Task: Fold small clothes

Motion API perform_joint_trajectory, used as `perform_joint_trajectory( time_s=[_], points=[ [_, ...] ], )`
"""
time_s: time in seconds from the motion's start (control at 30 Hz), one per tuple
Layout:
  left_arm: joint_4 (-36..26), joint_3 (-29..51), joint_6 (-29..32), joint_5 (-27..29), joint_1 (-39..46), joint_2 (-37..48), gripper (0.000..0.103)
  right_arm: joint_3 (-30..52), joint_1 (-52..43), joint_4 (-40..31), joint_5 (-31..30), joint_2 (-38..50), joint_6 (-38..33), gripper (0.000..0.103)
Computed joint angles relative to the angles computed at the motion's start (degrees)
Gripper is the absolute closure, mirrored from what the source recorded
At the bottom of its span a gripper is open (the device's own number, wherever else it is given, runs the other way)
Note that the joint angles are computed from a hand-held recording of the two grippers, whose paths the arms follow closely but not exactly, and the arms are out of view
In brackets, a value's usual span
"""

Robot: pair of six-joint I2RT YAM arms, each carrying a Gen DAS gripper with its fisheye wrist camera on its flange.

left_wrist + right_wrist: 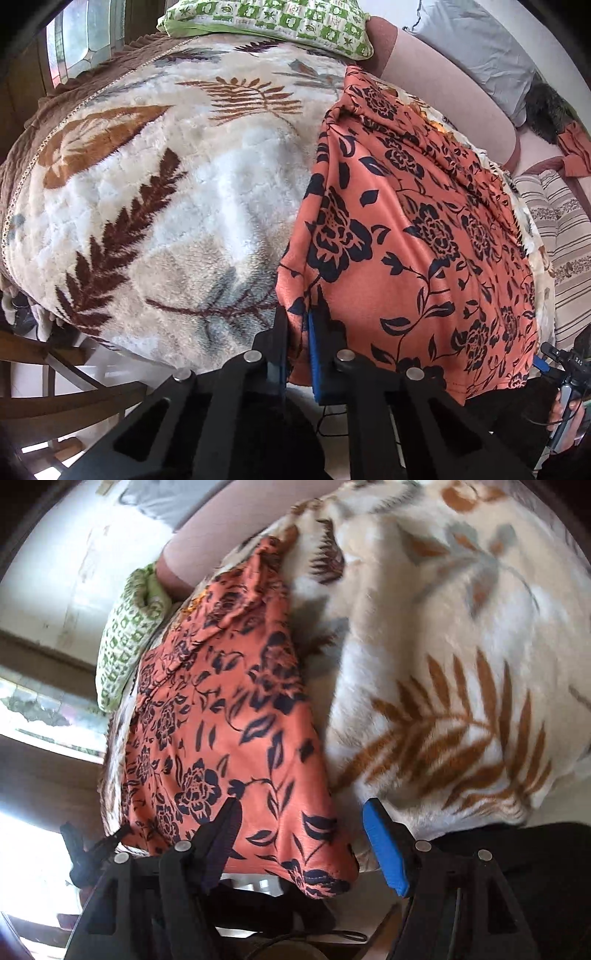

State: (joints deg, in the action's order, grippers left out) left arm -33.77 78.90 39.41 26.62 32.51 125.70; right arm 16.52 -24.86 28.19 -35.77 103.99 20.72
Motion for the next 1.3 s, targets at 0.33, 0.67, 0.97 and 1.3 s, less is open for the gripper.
perform_joint_trajectory(
  time_s=[0.33, 0.67, 0.97, 1.3],
  points=[
    [5.04, -2.22, -3.09, -2.61, -2.89, 0.65, 0.076, 0.75, 10.95, 6.4, 11.49, 7.3, 5.9, 0.069],
    [-2.52, 6.33, -0.07, -0.09, 1.53, 1.96, 0.098, -4.22, 5.44, 1.88, 0.83, -8.19, 3.45, 0.095],
    [-4.23, 8.95, -0.18, -0.39, 5.93, 3.86, 0.1, -2.58, 7.97, 1.35, 1.52, -2.45, 2.9, 0.091],
    [-7.61, 10.26, 2.24, 2.4, 3.43, 4.58, 0.026, 0.5, 8.12, -3.52, 2.52, -0.16, 2.82, 0.091]
  ],
)
